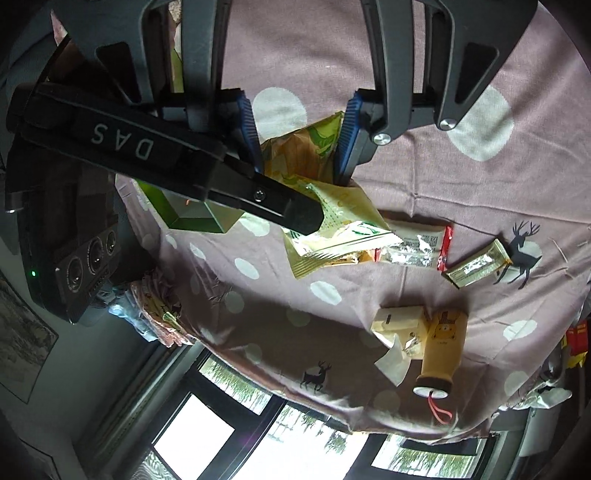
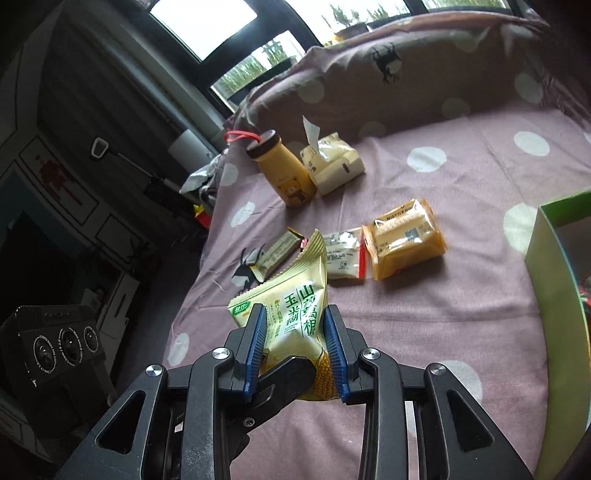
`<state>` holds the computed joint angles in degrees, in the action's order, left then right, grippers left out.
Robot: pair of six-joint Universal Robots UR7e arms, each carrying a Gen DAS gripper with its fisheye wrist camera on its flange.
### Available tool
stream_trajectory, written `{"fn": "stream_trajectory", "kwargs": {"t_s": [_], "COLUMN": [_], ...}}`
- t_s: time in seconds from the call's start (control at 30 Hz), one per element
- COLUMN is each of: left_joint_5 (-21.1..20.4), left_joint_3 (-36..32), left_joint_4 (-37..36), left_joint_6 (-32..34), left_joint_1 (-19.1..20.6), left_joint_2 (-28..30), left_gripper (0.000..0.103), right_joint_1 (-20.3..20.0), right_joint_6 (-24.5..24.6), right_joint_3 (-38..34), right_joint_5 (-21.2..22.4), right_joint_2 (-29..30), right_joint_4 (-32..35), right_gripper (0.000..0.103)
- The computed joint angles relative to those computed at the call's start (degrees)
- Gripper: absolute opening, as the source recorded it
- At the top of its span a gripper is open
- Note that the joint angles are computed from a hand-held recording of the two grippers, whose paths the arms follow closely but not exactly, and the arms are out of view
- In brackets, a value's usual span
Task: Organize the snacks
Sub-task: 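Close the right tool on the green corn snack bag, then lift and carry the corn snack bag with the right tool over the box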
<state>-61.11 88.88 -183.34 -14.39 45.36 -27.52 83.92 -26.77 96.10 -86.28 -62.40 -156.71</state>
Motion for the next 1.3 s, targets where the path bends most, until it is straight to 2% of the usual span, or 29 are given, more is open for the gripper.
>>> {"fn": "stream_trajectory", "kwargs": {"t_s": [0.23, 0.4, 0.5, 0.7, 0.97, 1.3], "left_joint_5": [-4.6, -7.9, -9.3, -12.7, -16.7, -21.7], "left_joint_3": [-0.2, -1.4, -2.7, -7.2, -15.6, -27.2], "left_joint_4": [-8.5, -9.2, -10.1, -7.1, 1.1, 14.4], "left_joint_6": [4.8, 6.7, 8.1, 10.4, 11.5, 9.6], "left_joint_1": [-1.2, -2.0, -2.5, -3.1, -3.3, -2.9], "left_joint_2": [1.3, 2.0, 3.1, 5.5, 10.2, 16.5], "left_gripper": [0.041, 0.043, 0.043, 0.043, 0.043, 0.043], "right_joint_1": [1.3, 1.7, 1.3, 0.0, -3.0, -7.3], "right_joint_6": [-1.6, -2.1, -2.4, -2.5, -0.6, 5.2], "right_joint_3": [4.2, 5.7, 6.6, 8.0, 7.4, 5.1], "right_joint_5": [-1.2, -3.3, -3.1, -3.0, -3.1, -4.6], "right_joint_2": [-4.0, -6.3, -7.8, -10.4, -12.8, -14.0], "right_joint_4": [-7.6, -10.2, -11.5, -14.6, -14.5, -11.5], "right_gripper": [0.035, 0.035, 0.035, 0.035, 0.036, 0.037]}}
